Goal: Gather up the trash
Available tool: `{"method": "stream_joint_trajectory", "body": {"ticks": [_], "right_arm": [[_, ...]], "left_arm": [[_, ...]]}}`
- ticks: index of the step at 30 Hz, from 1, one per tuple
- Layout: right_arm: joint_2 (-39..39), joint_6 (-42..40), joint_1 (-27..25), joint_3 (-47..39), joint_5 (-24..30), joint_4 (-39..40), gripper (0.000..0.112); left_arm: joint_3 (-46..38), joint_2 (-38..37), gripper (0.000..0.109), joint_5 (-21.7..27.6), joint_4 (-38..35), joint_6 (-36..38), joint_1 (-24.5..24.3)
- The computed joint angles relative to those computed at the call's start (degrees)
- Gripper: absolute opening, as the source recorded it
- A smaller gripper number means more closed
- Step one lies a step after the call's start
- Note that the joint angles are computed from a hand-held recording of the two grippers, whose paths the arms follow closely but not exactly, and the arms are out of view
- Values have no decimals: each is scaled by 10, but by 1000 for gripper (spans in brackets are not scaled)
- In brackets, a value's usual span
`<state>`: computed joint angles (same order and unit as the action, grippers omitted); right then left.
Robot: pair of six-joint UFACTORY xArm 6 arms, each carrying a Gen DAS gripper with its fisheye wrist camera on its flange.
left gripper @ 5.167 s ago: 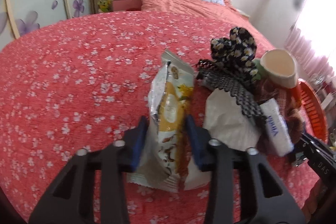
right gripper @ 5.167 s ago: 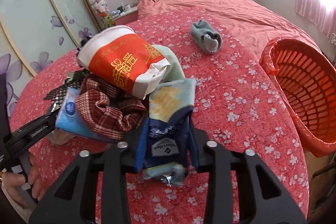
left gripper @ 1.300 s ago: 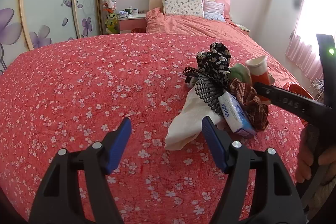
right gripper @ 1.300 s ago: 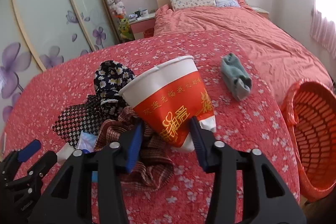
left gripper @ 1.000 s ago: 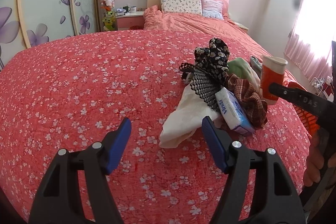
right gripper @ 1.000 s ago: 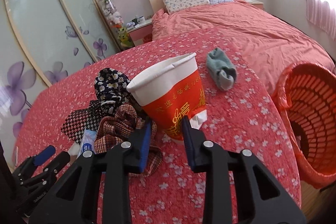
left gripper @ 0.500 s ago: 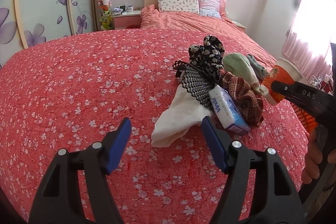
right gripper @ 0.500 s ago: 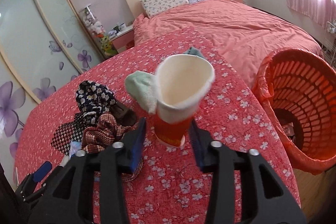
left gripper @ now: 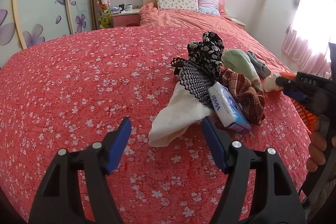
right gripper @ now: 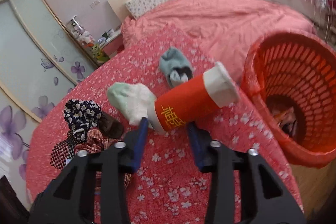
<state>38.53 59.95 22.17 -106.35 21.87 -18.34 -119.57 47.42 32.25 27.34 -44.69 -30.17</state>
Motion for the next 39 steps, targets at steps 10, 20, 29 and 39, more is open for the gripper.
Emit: {"method": "stream_joint_trajectory", "body": {"ticks": [10,20,29,39], "right_arm": [[-46,-13,0,92,-51,39,56],[-125,111,7,166,4,-147,56],[-92,210,-20,86,149,-272,50],[-95,63,-28,123,75,-155,48]], "left_arm": [[9,-4,69,-6,2,-3,0],[46,-28,69,-27,7,-12,0],[80,-53,69,-42,19,-23,-1],[98,-67,69,-48,19,-25,1]]}}
